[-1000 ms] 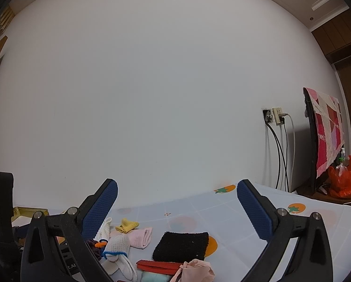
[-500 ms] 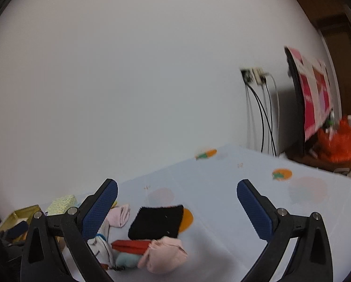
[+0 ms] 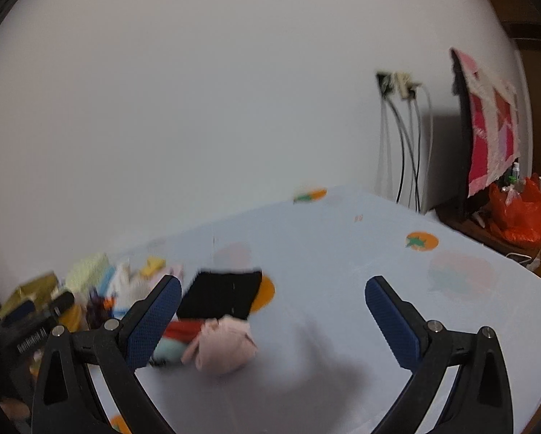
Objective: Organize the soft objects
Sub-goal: 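Grasp the pink sock with the right gripper while the left gripper grasps the white knit glove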
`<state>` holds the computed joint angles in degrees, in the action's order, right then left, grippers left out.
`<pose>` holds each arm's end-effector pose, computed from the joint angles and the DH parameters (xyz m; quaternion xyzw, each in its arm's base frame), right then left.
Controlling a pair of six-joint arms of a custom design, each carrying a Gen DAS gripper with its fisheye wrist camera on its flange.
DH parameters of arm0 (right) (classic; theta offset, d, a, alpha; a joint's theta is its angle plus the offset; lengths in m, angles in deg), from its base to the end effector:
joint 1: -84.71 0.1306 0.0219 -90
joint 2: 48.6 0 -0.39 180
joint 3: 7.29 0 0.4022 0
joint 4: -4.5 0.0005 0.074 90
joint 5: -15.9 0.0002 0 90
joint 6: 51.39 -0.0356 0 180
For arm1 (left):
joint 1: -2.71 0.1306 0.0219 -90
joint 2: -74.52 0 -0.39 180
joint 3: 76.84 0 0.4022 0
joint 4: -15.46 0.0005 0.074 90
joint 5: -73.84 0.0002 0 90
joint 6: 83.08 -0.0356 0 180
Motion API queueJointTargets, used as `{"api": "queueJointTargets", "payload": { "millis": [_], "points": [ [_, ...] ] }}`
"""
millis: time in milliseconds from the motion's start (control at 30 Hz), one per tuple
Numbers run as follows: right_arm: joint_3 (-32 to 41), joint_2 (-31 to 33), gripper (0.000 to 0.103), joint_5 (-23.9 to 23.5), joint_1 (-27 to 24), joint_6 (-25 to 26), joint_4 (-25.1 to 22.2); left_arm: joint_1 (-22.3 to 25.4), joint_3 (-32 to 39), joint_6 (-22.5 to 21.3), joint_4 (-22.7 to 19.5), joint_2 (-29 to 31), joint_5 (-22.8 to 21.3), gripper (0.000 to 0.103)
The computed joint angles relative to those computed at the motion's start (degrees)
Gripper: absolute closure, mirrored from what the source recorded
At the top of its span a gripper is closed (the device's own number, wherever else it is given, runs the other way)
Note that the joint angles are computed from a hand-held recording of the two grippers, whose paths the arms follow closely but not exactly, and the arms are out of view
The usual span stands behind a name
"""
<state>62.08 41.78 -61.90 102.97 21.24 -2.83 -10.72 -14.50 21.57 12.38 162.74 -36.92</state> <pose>0.4732 0.1477 0.3246 0.0478 0.8542 0.0690 0.5131 0.4555 -0.0963 0.2927 -0.1005 0.8463 0.0294 0.5223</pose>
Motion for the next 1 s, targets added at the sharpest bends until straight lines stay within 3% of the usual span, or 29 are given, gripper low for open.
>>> {"api": "queueJointTargets", "payload": {
  "millis": [67, 200, 300, 400, 433, 467, 500, 533, 600, 667, 767, 900, 1000],
  "points": [
    [2.2, 1.4, 0.003, -3.7, -0.8, -0.9, -4.8, 0.4, 0.3, 0.5, -0.8, 0.2, 0.2, 0.001],
    [7.0, 5.3, 0.019, -14.0, -2.0, -2.5, -12.5, 0.5, -0.3, 0.0, 0.8, -0.3, -0.6, 0.001],
    [11.0, 9.3, 0.019, -15.1, -1.1, -1.7, -17.8, 0.4, -0.6, -0.5, 1.5, -0.5, -1.2, 0.001],
    [12.5, 11.7, 0.020, -16.0, -0.3, -1.3, -19.3, 0.5, -0.6, -1.1, 1.7, -0.4, 0.2, 0.004],
    [13.1, 12.2, 0.025, -16.6, -0.3, -1.0, -20.2, 0.4, -0.5, -1.4, 1.7, -0.2, 0.5, 0.005],
    [13.7, 12.9, 0.047, -18.2, -0.4, -0.6, -21.4, 0.4, -0.4, -1.6, 1.6, -0.1, 0.7, 0.006],
    [14.0, 13.1, 0.060, -18.7, -0.5, -0.3, -22.0, 0.3, -0.3, -1.7, 1.6, -0.1, 1.0, 0.006],
    [14.0, 13.1, 0.061, -19.4, -0.6, -0.1, -22.4, 0.2, -0.4, -1.9, 1.8, -0.1, 1.2, 0.007],
    [13.1, 12.4, 0.077, -21.3, -1.0, 0.8, -21.5, 0.3, -0.5, -2.1, 2.3, -0.3, 2.2, 0.010],
    [12.1, 11.4, 0.078, -23.3, -1.7, 1.2, -20.0, 0.2, -0.5, -2.7, 2.3, -0.2, 3.1, 0.010],
    [7.3, 7.5, 0.078, -24.2, -2.4, 0.2, -11.5, 0.0, -0.7, -3.9, 3.8, -0.2, 4.4, 0.010],
    [3.2, 3.8, 0.078, -20.9, -3.1, -1.6, -2.3, -1.0, 0.3, -6.6, 4.5, 0.9, 5.3, 0.010],
    [1.1, 2.3, 0.078, -12.2, -2.1, -2.3, 4.0, -1.6, 3.0, -7.8, 2.0, 3.1, 7.3, 0.010]
  ]
}}
